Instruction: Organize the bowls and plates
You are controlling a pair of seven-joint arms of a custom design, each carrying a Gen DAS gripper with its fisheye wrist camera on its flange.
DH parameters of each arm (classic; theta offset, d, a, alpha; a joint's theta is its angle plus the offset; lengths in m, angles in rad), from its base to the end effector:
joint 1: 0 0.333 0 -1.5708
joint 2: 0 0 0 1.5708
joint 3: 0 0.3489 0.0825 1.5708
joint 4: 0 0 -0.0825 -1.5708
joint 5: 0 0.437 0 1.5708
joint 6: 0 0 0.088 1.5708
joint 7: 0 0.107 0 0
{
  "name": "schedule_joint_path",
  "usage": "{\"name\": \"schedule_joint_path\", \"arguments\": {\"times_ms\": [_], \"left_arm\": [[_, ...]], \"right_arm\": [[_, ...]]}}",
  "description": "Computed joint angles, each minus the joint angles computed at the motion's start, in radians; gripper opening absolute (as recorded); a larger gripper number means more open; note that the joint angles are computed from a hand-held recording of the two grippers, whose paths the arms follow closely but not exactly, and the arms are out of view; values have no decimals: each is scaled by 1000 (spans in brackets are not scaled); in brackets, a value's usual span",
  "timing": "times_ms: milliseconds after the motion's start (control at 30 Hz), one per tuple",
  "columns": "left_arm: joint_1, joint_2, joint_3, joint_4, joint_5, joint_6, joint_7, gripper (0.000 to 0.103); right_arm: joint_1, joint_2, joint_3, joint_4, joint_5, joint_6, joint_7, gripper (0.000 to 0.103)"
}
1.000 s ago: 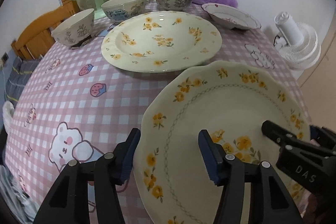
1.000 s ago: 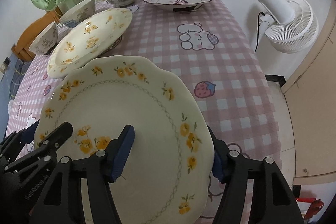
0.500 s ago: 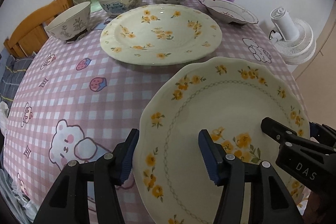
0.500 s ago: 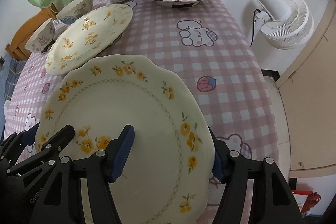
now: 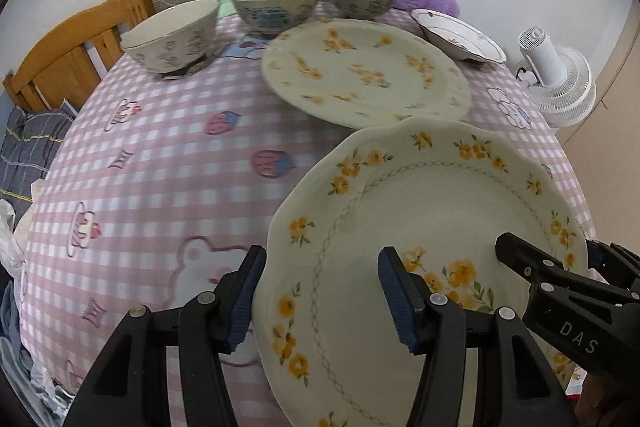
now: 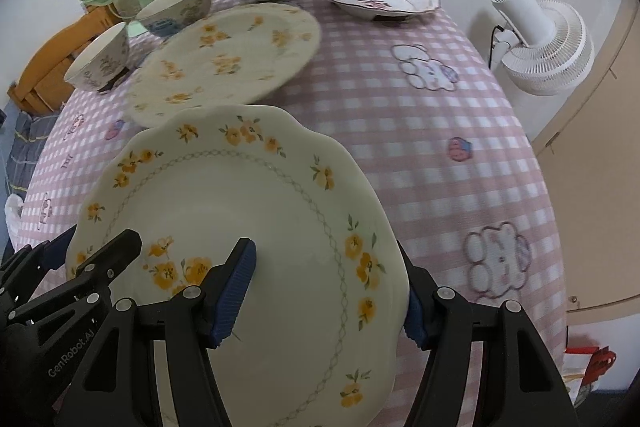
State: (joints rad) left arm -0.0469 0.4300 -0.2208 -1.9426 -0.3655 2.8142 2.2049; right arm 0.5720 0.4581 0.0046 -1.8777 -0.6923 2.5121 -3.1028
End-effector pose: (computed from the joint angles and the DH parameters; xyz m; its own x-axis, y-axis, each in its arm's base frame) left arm 0.6889 -0.1593 0.3028 -0.5263 -0.8484 0.0571 -0.7560 0.4362 -0.4880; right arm 0.5881 0.3884 0.2751 -0.4668 -0.8823 -0.0600 -0.7730 0.4400 -0.4569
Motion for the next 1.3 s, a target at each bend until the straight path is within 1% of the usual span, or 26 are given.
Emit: {"name": "schedule_joint_path", "arguments": {"times_ms": [100,267,567,900,1100,1167,1300], "left_arm": [[25,10,-1,21,-8,-10,25,58],[54,37,15,73,-5,-34,50,58],[107,113,30,188,5,-88,103,58],[142,187,44,303,17,-150,127,58],[149,217,47,346,23,-177,133,58],[142,221,53,349,32,-162,130,59],[130,222,60,346,54,-158,125,70]], "right_arm": [[5,30,5,48,13,-10,-7,68],[29,102,0,161,32,-33,-31,68],[72,263,-15,415,103,-105,-87,68],[98,436,-31,697,208,-205,-179,68],[110,505,-46,810,249,-259,-204,68],[114,520,-53,835,254,-269,-202,69],[110,538,-55,860,276,-269,-198,71]]}}
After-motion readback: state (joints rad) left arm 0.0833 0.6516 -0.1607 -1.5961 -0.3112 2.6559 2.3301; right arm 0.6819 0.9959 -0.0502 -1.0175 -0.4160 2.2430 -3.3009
